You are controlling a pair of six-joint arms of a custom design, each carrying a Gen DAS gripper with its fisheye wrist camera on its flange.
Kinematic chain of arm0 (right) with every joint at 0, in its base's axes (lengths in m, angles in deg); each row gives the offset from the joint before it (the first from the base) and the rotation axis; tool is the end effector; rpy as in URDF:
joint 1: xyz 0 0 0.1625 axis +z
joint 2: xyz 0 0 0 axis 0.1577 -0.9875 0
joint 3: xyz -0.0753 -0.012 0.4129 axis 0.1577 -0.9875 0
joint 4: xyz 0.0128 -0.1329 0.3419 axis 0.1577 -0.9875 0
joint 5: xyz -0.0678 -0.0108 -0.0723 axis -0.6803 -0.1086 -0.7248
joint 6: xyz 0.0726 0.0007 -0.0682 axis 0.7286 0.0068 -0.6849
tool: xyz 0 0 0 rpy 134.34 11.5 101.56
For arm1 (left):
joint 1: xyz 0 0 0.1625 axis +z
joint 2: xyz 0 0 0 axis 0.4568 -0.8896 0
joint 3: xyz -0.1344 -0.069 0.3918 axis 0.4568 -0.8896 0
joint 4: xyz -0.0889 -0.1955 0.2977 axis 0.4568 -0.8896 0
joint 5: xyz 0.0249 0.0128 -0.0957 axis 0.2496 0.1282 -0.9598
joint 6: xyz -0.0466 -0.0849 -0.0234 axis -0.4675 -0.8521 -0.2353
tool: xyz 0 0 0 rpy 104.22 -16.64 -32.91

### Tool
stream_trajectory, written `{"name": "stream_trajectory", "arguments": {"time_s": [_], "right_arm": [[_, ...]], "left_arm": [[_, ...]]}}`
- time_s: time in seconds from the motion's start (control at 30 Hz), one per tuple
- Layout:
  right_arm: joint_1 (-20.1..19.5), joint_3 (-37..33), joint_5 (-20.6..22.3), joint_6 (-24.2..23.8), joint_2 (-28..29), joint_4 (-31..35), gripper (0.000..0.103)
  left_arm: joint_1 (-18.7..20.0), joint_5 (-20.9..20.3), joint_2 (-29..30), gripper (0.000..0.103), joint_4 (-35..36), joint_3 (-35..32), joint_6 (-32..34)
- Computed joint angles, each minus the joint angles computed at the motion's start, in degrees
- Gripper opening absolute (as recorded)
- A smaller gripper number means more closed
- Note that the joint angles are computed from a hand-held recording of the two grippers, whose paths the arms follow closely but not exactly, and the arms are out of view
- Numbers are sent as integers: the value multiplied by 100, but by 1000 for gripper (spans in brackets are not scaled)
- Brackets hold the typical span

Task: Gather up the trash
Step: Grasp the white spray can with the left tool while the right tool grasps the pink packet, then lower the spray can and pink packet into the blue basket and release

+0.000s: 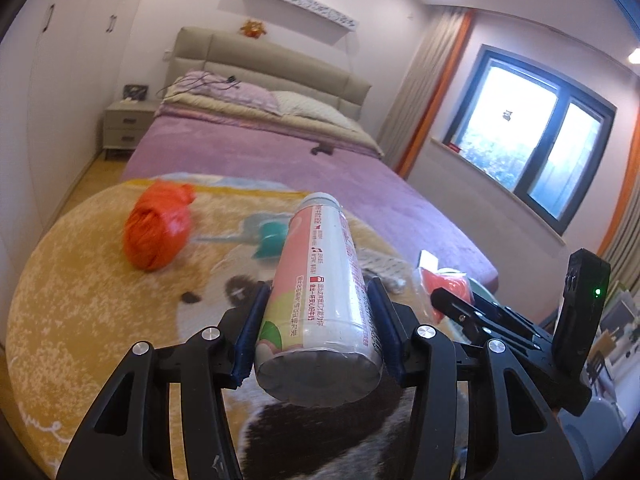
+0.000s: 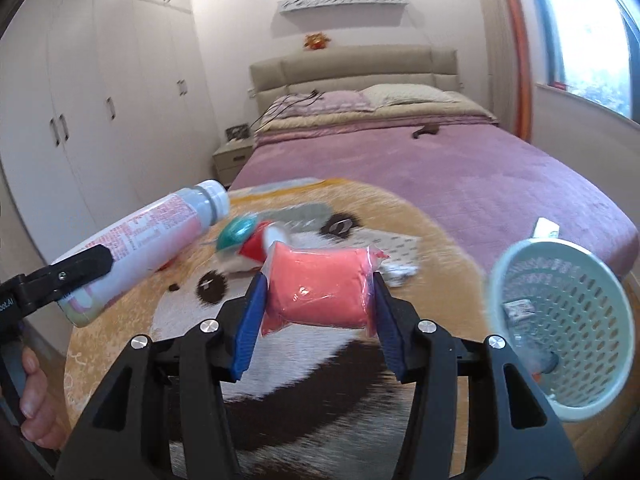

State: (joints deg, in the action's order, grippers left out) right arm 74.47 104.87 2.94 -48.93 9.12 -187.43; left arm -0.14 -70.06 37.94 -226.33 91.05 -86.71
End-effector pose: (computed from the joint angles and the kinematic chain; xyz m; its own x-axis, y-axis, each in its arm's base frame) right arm 0.0825 -0.5962 0.3690 -0.5962 -0.7382 0.3156 -0.7956 0.4905 -0.3555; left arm -0.4123 -0.4690 0.0227 -0.8560 -0.3871 -0.3426 0.2055 0.3534 -0.9126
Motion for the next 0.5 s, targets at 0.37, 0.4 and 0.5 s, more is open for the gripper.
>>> {"name": "stream_trajectory", "arguments": {"time_s": [0.37, 0.4, 0.5], "right_arm": [[-471, -1471, -114, 790, 419, 186, 48], [-526, -1677, -166, 910, 512, 245, 48], [-664, -2389, -269, 1246, 825, 765, 48]], "left_arm": [[380, -725, 1541, 48, -2501, -2477, 4233], [436, -852, 1692, 48, -2448, -2802, 4455], [617, -1286, 2173, 48, -2126, -3818, 4939]]}}
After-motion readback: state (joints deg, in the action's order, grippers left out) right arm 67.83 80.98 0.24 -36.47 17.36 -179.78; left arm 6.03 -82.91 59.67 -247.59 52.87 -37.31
